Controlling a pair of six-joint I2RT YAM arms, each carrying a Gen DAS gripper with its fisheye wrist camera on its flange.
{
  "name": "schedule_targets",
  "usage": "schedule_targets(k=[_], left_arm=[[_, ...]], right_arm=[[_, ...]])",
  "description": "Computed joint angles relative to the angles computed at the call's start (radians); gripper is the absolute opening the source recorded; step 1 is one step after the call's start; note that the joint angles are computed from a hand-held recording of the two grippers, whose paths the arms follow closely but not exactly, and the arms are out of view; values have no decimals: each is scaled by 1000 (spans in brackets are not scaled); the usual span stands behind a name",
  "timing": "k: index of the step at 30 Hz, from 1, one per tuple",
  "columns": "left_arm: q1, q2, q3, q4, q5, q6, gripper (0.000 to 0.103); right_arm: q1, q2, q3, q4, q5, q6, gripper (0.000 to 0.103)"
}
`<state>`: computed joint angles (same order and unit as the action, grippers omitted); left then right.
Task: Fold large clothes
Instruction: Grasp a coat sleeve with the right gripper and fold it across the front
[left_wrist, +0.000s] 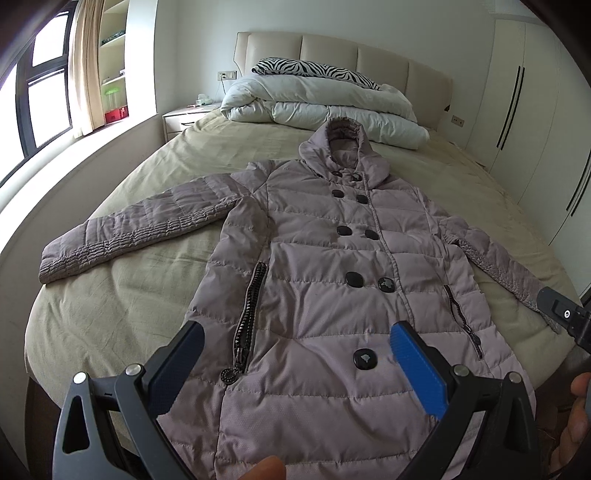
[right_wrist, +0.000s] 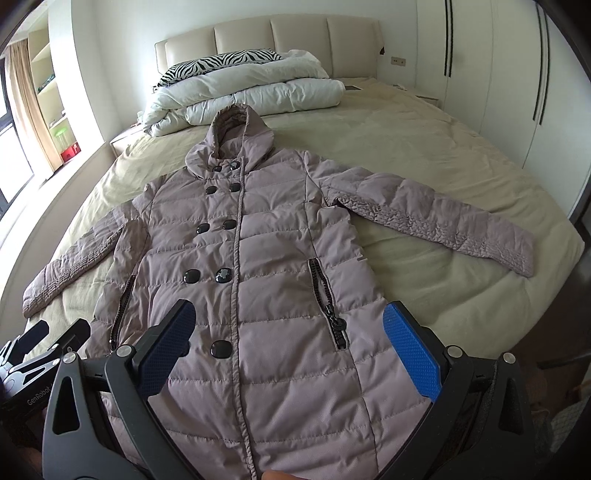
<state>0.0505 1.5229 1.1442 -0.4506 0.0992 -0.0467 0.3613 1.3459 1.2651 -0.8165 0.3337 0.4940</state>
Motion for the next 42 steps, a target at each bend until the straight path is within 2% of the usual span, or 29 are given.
schedule_targets(k=[3, 4, 10, 12, 14, 18, 21, 22, 23, 29, 31, 33, 35, 36, 37, 38, 39, 42], left_arm=[[-30, 39, 23, -12, -37, 20, 103], [-37, 59, 37, -26, -35, 32, 103], [-48, 149, 101, -71, 23, 41, 103], [-43, 182, 129, -90, 72, 30, 103], [-49, 214, 153, -96, 105, 29, 103], [-95, 220, 116, 16, 75, 24, 103], [-124, 260, 157, -8, 75, 33, 103], [-129, 274, 175, -23, 91, 30, 103], [-136, 286, 190, -35, 92, 21, 103], [-172, 310, 225, -25, 80, 22, 103], [-186, 320, 239, -31, 72, 29, 103], [-197, 331, 249, -36, 77, 26, 103], [-203, 343, 261, -42, 99, 15, 103], [-206, 347, 264, -43, 109, 13, 103], [-210, 350, 266, -42, 115, 12, 103], [-213, 350, 265, -38, 114, 12, 103], [-217, 350, 265, -35, 115, 12, 103], [-221, 353, 271, -31, 129, 12, 103]], right_arm=[[-212, -44, -54, 78, -171, -58, 103], [-331, -54, -62, 106, -246, -73, 103], [-825, 43, -31, 215, -473, -139, 103], [-979, 104, -11, 257, -559, -152, 103], [-1151, 211, 42, 290, -693, -160, 103], [-1330, 391, 132, 333, -869, -158, 102], [-1420, 550, 261, 302, -968, -191, 100], [-1437, 599, 300, 288, -992, -197, 96], [-1454, 675, 378, 242, -1009, -213, 94], [-1473, 893, 578, 141, -1071, -243, 83], [-1460, 971, 665, 93, -1086, -266, 72], [-1438, 1018, 722, 73, -1059, -293, 69], [-1422, 1058, 773, 56, -1033, -320, 58], [-1418, 1070, 790, 49, -1013, -327, 38], [-1411, 1073, 798, 37, -998, -340, 27], [-1405, 1062, 782, 46, -988, -351, 24], [-1399, 1047, 764, 54, -971, -367, 13], [-1373, 925, 634, 114, -941, -383, 9]])
